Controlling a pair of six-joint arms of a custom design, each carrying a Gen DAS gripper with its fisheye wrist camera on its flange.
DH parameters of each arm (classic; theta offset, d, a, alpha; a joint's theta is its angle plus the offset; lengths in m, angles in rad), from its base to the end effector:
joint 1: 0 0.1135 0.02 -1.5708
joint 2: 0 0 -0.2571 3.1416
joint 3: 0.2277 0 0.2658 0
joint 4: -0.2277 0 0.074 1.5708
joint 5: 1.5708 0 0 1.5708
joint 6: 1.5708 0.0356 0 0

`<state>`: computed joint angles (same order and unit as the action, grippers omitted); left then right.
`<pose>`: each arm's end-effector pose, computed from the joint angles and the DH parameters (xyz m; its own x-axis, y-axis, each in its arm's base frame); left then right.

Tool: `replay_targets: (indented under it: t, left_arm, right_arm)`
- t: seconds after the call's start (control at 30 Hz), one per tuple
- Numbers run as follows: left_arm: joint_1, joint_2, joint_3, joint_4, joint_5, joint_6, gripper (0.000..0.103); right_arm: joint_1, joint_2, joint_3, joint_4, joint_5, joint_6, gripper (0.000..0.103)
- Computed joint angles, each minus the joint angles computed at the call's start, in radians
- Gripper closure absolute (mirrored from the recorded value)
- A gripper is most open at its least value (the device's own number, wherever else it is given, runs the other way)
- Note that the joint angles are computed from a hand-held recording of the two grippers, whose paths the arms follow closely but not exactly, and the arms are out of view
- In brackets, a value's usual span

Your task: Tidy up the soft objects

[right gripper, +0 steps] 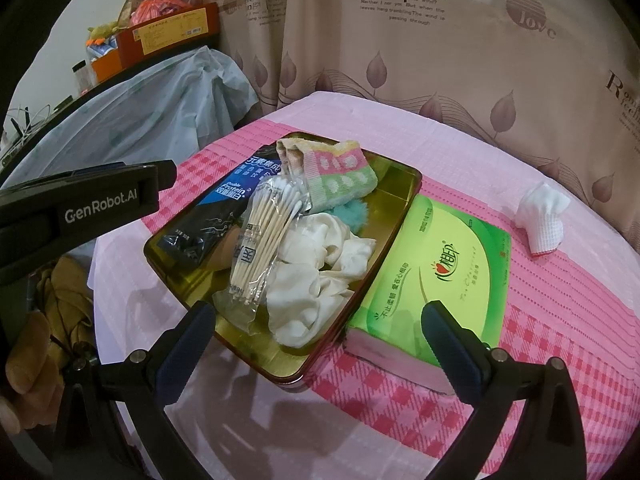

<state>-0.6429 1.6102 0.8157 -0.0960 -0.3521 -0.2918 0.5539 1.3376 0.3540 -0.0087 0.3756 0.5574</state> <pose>0.2650 -0.1832 0.1442 -0.7078 0.1928 -0.6796 0.1937 0.9781 0.0758 0.1877 0.1007 0.0916 -0.7729 0.1006 -0.6265 0.1062 0.9939 0.0286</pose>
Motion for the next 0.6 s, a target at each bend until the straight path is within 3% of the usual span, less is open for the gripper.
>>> replay_targets:
  t: [0.6]
  left_arm:
    - [-0.003,0.001,0.001,-0.002,0.000,0.001,0.057]
  right_arm:
    - [0.014,0.006,-0.005,0.003,0.004,0.012,0.001]
